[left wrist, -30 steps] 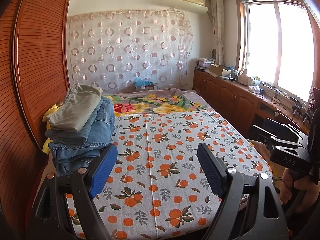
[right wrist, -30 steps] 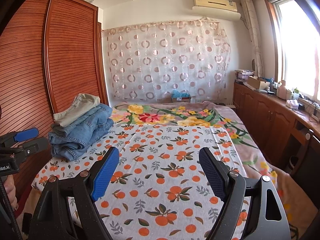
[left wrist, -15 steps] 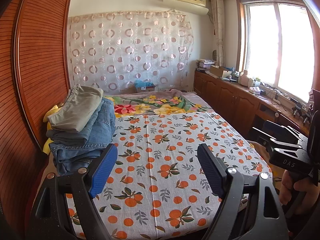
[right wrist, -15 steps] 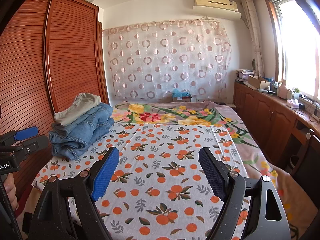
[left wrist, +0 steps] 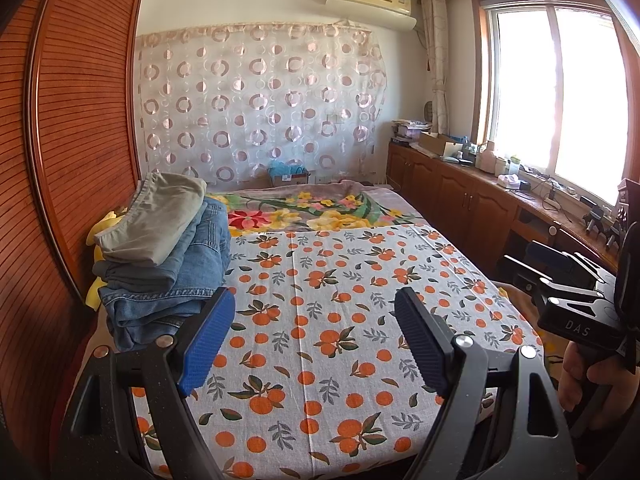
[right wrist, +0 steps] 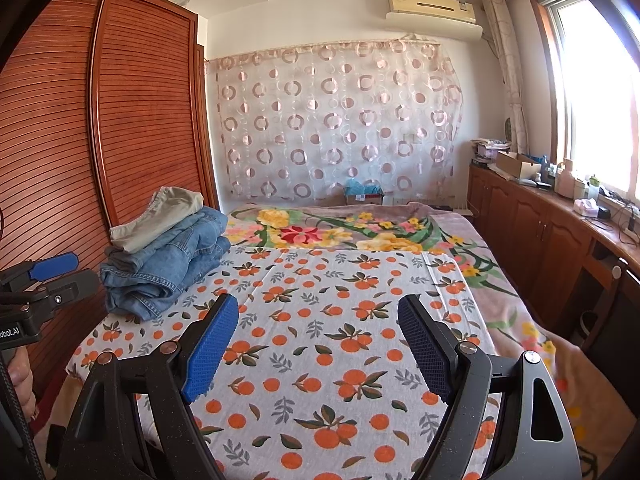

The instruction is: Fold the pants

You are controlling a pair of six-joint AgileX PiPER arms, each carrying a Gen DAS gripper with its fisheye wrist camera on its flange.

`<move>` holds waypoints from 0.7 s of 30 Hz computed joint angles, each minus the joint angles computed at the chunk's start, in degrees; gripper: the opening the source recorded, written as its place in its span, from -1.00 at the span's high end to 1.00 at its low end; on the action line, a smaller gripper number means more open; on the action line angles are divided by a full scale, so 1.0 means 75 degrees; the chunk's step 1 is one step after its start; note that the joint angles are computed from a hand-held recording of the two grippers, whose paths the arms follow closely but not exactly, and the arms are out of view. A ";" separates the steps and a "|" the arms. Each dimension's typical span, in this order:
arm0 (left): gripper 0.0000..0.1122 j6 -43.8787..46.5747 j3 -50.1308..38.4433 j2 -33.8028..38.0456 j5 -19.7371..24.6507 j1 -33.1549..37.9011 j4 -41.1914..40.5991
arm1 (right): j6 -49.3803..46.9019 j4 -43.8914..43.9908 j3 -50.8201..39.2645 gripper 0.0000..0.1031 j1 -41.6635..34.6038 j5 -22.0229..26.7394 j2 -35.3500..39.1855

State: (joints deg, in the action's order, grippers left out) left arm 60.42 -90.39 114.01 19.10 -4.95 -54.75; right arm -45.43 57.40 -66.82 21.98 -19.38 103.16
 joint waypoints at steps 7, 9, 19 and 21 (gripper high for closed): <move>-0.47 0.0023 0.0020 -0.0009 0.0003 -0.0005 -0.0045 | -0.0024 0.0025 -0.0007 -0.62 0.0010 -0.0017 0.0004; -0.47 0.0027 0.0016 0.0000 0.0009 -0.0003 -0.0057 | -0.0048 0.0042 -0.0012 -0.62 0.0010 -0.0017 0.0005; -0.47 0.0049 0.0032 -0.0008 -0.0015 -0.0008 -0.0063 | -0.0002 0.0018 0.0007 -0.62 0.0018 -0.0023 0.0004; -0.47 0.0057 0.0035 -0.0007 -0.0021 -0.0008 -0.0071 | 0.0008 0.0004 0.0013 -0.62 0.0018 -0.0032 0.0005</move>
